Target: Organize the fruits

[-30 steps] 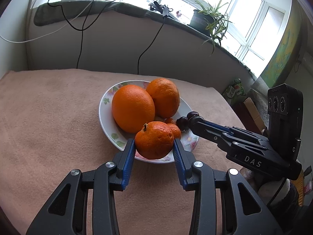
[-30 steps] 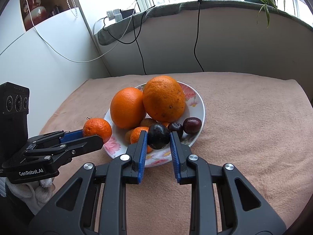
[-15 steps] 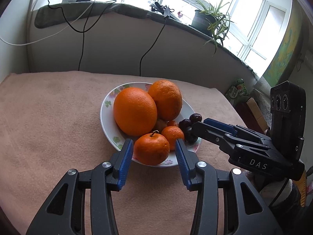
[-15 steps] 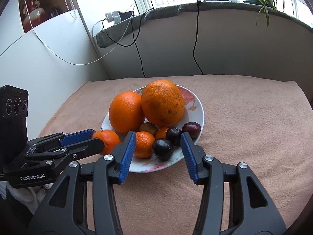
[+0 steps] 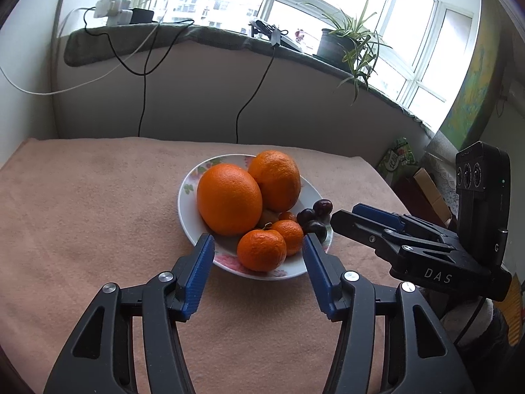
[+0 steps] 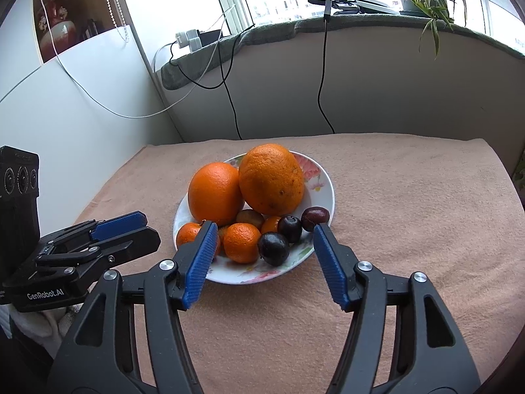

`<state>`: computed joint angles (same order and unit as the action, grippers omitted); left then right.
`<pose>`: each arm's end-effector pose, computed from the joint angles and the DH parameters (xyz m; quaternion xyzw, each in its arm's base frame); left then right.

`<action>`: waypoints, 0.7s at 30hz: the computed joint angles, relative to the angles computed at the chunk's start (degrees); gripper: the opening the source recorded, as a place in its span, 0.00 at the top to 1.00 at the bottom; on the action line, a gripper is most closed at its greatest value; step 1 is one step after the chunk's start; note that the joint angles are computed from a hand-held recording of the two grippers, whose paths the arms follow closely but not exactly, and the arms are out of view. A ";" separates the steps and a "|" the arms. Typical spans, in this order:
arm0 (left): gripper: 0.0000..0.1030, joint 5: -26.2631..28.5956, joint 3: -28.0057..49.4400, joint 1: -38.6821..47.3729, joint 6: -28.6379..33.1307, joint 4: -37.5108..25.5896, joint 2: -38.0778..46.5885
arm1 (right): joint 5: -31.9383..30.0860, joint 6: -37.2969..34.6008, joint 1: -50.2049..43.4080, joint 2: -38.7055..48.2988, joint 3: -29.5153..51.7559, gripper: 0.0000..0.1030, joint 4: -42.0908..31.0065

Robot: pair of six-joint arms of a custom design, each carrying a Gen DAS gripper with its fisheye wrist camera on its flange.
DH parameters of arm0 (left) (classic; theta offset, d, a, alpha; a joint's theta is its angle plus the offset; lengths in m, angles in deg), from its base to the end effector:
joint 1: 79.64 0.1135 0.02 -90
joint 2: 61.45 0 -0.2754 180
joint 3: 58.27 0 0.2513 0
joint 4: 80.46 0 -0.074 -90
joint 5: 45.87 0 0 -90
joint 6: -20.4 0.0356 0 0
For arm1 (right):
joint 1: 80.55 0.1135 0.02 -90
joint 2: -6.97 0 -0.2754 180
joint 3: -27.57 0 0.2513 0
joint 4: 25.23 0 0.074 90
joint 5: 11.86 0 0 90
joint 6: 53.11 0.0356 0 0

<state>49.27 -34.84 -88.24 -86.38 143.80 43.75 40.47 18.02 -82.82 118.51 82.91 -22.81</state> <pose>0.2121 -0.0353 0.0639 -0.0441 0.8951 -0.1363 0.4221 0.3219 0.0090 0.0784 -0.2292 0.8757 0.2477 0.3455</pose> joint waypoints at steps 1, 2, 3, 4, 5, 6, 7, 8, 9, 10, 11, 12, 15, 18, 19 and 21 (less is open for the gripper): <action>0.45 -0.37 -0.32 -0.16 -0.01 0.18 -0.32 | 0.24 0.07 -0.14 -0.40 -0.42 0.33 0.34; 0.44 -0.70 -0.63 -0.31 -0.03 0.39 -0.65 | 0.33 0.15 -0.25 -0.60 -0.48 0.32 0.44; 0.41 -1.05 -0.97 -0.47 -0.06 0.65 -0.93 | 0.30 0.20 -0.44 -0.84 -0.66 0.30 0.50; 0.39 -1.52 -1.35 -0.70 -0.12 0.93 -1.21 | 0.30 0.30 -0.64 -1.04 -0.86 0.28 0.59; 0.38 -2.11 -1.68 -1.04 -0.28 1.07 -1.51 | 0.40 0.49 -0.80 -1.27 -1.09 0.26 0.72; 0.36 -2.55 -1.93 -1.23 -0.32 1.07 -1.80 | 0.57 0.70 -0.96 -1.55 -1.43 0.24 0.90; 0.33 -3.23 -2.23 -1.60 -0.43 1.22 -2.01 | 0.58 0.81 -1.19 -1.80 -1.70 0.21 1.02; 0.32 -3.96 -2.44 -1.94 -0.50 1.16 -2.35 | 0.49 0.86 -1.41 -2.06 -2.02 0.21 1.17; 0.31 -4.57 -2.69 -2.17 -0.60 1.21 -2.66 | 0.53 0.95 -1.50 -2.30 -2.21 0.20 1.23; 0.31 -4.93 -3.43 -2.21 -0.70 1.88 -2.97 | 0.58 1.03 -1.67 -2.70 -2.64 0.20 1.46; 0.31 -5.14 -3.72 -2.17 -0.74 2.09 -3.17 | 0.72 1.13 -1.78 -3.12 -3.11 0.19 1.79; 0.31 -5.55 -3.95 -2.27 -0.75 1.99 -3.53 | 0.88 1.20 -1.93 -3.52 -3.59 0.17 2.18; 0.27 -7.42 -4.67 -2.75 -1.00 2.20 -4.13 | 1.13 1.20 -2.31 -4.49 -4.87 0.12 3.39; 0.26 -8.31 -5.29 -2.88 -1.52 2.82 -4.36 | 2.32 0.96 -2.12 -5.06 -5.56 0.12 3.64; 0.26 -9.07 -5.39 -3.17 -1.52 2.71 -4.57 | 2.69 0.82 -2.04 -5.18 -5.68 0.11 3.64; 0.26 -11.00 -5.66 -4.05 -1.52 2.45 -5.08 | 3.18 0.47 -1.98 -5.50 -6.13 0.11 3.92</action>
